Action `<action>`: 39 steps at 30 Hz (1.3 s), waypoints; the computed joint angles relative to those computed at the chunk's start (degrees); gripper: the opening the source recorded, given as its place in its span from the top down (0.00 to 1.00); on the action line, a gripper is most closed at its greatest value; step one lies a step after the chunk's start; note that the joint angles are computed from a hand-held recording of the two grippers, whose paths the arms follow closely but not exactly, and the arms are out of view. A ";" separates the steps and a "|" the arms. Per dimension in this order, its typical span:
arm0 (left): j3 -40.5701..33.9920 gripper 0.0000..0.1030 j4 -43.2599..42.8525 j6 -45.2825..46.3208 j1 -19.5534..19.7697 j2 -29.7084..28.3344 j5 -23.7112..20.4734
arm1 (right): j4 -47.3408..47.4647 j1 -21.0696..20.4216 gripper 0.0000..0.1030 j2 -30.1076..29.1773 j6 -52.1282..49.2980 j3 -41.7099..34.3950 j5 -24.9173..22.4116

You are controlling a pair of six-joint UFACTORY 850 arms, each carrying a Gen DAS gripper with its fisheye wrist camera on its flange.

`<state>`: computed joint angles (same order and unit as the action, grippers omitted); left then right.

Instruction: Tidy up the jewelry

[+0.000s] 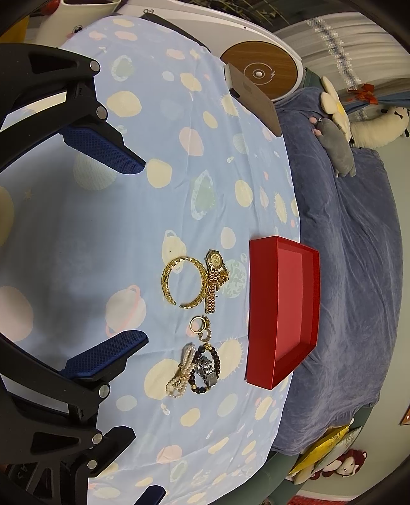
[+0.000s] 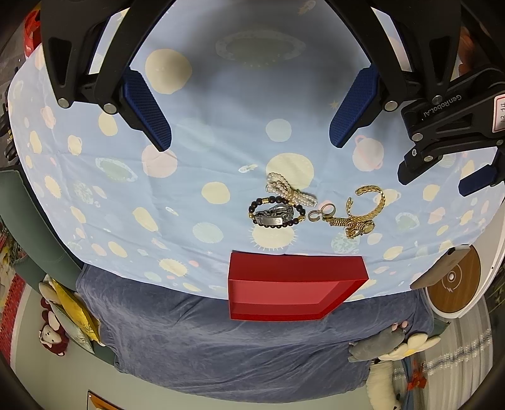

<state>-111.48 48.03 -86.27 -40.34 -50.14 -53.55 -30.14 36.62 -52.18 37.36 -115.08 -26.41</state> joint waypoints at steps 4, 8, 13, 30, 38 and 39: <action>0.10 0.06 0.00 -0.04 0.03 0.05 0.11 | -0.20 0.00 0.05 0.07 0.10 0.11 0.10; 0.08 0.06 -0.05 0.07 0.02 0.05 0.07 | -0.08 0.01 0.05 0.03 -0.03 0.05 0.00; 0.18 0.06 -0.01 -0.07 0.03 0.08 0.12 | -0.28 0.01 0.05 0.09 0.15 0.17 0.12; 0.97 0.06 0.02 -0.55 -0.06 0.32 0.28 | -0.57 0.07 0.05 0.08 0.43 0.21 0.06; 2.24 0.06 -0.12 -1.11 -0.03 0.81 0.62 | -0.20 0.09 0.05 0.00 0.20 0.13 -0.02; 1.42 0.06 -0.56 -0.53 0.01 0.45 0.29 | 0.10 0.03 0.05 0.00 -0.05 0.05 -0.10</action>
<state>-110.06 47.47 -86.80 -40.33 -49.69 -53.26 -30.04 36.65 -52.18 37.31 -115.03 -26.51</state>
